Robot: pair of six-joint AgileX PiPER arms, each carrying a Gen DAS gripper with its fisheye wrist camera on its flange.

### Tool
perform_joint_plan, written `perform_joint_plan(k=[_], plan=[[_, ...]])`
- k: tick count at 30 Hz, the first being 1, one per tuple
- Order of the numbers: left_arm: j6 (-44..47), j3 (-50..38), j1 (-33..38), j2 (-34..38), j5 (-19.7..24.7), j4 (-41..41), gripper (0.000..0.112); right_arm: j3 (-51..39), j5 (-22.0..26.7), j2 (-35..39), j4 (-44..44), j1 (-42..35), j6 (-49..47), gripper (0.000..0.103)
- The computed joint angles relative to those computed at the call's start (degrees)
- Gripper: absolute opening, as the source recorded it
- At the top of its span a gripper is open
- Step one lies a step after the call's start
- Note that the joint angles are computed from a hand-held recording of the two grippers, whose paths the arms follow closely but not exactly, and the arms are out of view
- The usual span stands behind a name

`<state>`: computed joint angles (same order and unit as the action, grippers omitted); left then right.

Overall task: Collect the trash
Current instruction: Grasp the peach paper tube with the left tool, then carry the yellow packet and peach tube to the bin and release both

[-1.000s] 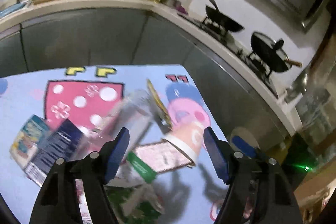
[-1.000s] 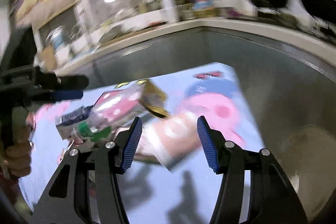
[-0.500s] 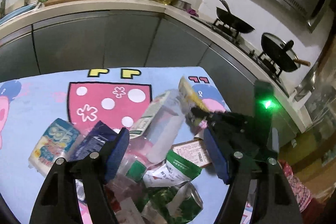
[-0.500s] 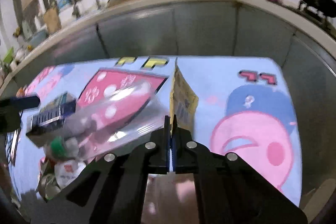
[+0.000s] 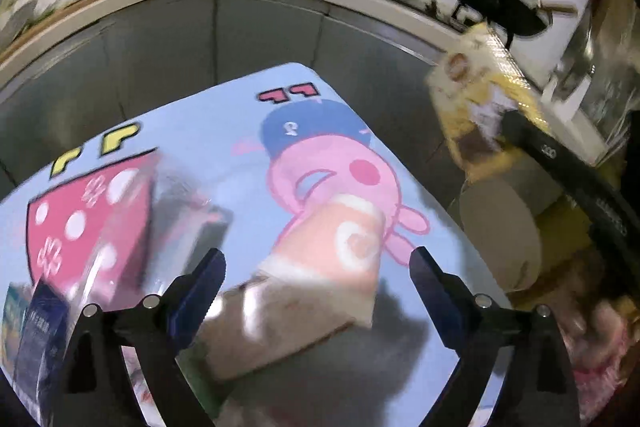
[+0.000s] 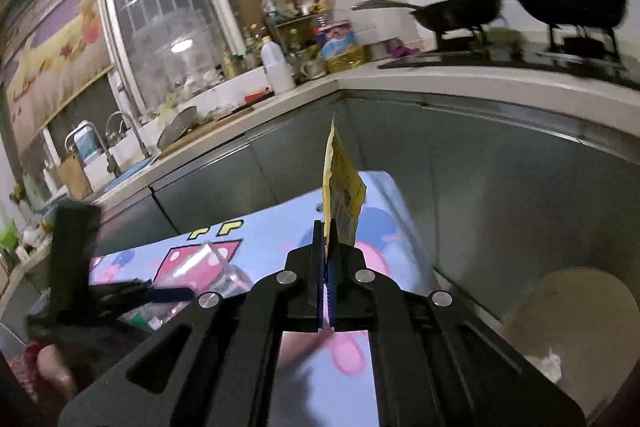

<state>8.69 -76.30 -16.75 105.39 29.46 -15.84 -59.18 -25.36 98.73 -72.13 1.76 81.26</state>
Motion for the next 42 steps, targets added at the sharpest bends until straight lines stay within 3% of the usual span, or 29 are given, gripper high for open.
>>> perform_joint_plan(k=[4,7,9,15,19,23,32,42], plan=[[-13.8,-11.4,-6.9,9.3,5.8,17.6,0.096,5.9,-3.8,-2.1,2.7,-4.3,-3.5,0.001],[-17.7,-21.3,-10.2,17.0,14.5,26.3,0.096,9.0,-6.4,-2.9,3.9,-6.7,-5.0,0.001],[-19.9,-23.9,-10.7,19.3,16.7,29.3,0.076,10.2,-7.7,-2.9,4.5,-7.9,-6.1,0.001],[-19.6,-19.9,-8.9,14.3,13.3,25.9,0.068,13.1,-10.5,-2.8,6.6,-9.5,-9.4,0.001],[-15.8,-16.0,-7.7,8.6,8.0,19.1,0.067,14.6,-12.3,-2.4,6.9,-10.6,-9.6,0.001],[-13.8,-14.6,-7.1,5.4,5.6,13.6,0.066,16.9,-13.2,-3.5,7.7,-11.7,-11.1,0.001],[-11.2,-18.5,-10.5,5.3,6.6,3.5,0.065,23.2,-16.6,-6.1,8.4,-23.2,-13.8,0.001],[-13.3,-38.2,-20.3,19.0,11.9,2.5,0.065,22.2,-16.3,1.1,6.0,-33.4,-16.3,0.001]])
